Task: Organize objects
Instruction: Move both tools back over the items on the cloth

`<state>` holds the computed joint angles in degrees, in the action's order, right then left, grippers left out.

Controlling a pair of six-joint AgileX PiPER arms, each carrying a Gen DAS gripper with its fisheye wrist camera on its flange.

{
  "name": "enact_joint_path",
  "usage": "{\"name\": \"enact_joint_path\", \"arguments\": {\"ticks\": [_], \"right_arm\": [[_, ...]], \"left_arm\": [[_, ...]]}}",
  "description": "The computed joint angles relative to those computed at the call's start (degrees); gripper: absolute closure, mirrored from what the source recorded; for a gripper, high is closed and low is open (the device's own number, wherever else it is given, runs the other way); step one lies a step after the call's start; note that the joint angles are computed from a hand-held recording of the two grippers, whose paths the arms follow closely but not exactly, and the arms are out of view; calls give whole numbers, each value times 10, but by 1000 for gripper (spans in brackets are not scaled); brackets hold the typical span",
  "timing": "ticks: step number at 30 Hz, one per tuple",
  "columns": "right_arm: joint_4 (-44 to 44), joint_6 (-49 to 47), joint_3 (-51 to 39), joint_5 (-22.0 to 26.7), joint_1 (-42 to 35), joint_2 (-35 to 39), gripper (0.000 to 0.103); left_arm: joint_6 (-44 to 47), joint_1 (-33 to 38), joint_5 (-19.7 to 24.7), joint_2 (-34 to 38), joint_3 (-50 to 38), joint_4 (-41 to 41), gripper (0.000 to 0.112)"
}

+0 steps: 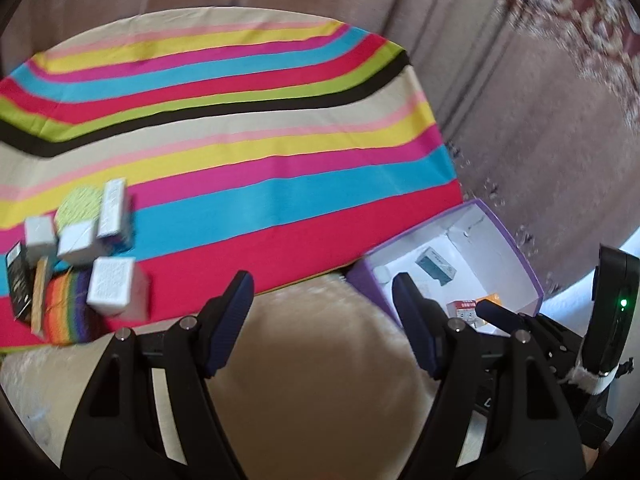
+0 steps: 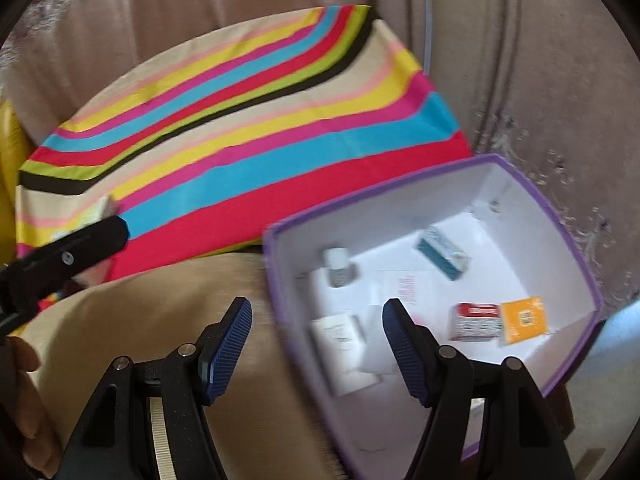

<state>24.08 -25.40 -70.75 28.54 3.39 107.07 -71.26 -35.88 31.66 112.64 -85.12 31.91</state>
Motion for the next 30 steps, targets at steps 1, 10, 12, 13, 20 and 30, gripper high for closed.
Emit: {"name": "enact_joint_path", "arguments": {"ticks": [1, 10, 12, 13, 20, 30], "right_arm": [[-5, 2, 1, 0, 9, -1, 34], [-45, 44, -4, 1, 87, -2, 34], [-40, 40, -13, 10, 98, 2, 34], [-37, 38, -18, 13, 107, 5, 34], [-83, 77, -47, 26, 168, 16, 34], [-127, 112, -156, 83, 250, 85, 34]], "left_arm": [[-17, 3, -6, -14, 22, 10, 38], [-195, 26, -42, -147, 225, 136, 38], [-235, 34, -44, -175, 266, 162, 38], [-256, 38, -44, -191, 289, 174, 38], [-332, 74, -38, -273, 398, 220, 38], [-314, 156, -85, -316, 466, 205, 38]]}}
